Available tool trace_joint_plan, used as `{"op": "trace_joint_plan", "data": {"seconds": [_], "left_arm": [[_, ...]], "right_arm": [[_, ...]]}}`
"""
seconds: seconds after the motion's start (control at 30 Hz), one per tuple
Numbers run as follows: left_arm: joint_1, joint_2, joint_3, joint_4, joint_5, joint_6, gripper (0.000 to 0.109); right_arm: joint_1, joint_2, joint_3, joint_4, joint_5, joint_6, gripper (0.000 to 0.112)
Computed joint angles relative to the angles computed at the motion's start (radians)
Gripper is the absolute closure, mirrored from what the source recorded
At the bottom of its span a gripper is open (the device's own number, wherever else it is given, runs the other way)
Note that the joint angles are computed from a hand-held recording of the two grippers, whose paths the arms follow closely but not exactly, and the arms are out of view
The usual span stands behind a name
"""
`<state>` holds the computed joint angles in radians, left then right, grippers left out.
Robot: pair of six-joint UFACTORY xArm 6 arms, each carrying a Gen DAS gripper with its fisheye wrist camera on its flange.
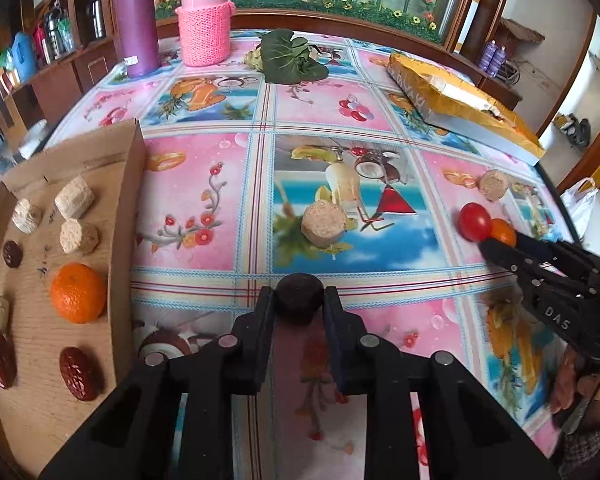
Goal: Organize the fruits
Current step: 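Grasp a dark round fruit with the left tool while the right tool grasps an orange, then carry the dark fruit and orange into the cardboard tray and open both tools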
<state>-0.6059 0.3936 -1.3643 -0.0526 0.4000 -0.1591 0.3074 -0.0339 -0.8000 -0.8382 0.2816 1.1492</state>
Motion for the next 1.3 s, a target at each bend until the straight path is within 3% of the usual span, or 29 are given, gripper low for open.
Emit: {"op": "trace_joint_plan", "data": {"seconds": [0.43,0.6,0.77,0.87,1.03,1.3], "left_arm": [[0.036,-0.243,0.280,-0.234,-0.139,0.155,0.086],[0.100,-0.346,0.398,-0.204,-0.185,0.115,0.085],[0.211,-0.401,0.482,0.063,-0.199,-0.122,0.085],[0.274,-0.418,0.513,0.134,-0.199,-0.195,0.085],[0.334,-0.414,0.524,0.147,-0.201,-0.204,0.085],[0.337,-0.393,0.517,-0.118,-0.211,0.019,0.085]], "right_arm": [[0.121,-0.150,0.061,-0.025,0.121,0.110,0.079],[0.226,-0.120,-0.015,-0.037,0.159,0.128,0.078],[0.331,0.001,-0.169,-0.012,0.143,0.078,0.078],[0.382,0.105,-0.286,0.043,0.127,0.002,0.078],[0.444,0.289,-0.492,0.177,0.148,-0.175,0.078],[0.484,0.490,-0.710,0.398,0.208,-0.398,0.078]]}}
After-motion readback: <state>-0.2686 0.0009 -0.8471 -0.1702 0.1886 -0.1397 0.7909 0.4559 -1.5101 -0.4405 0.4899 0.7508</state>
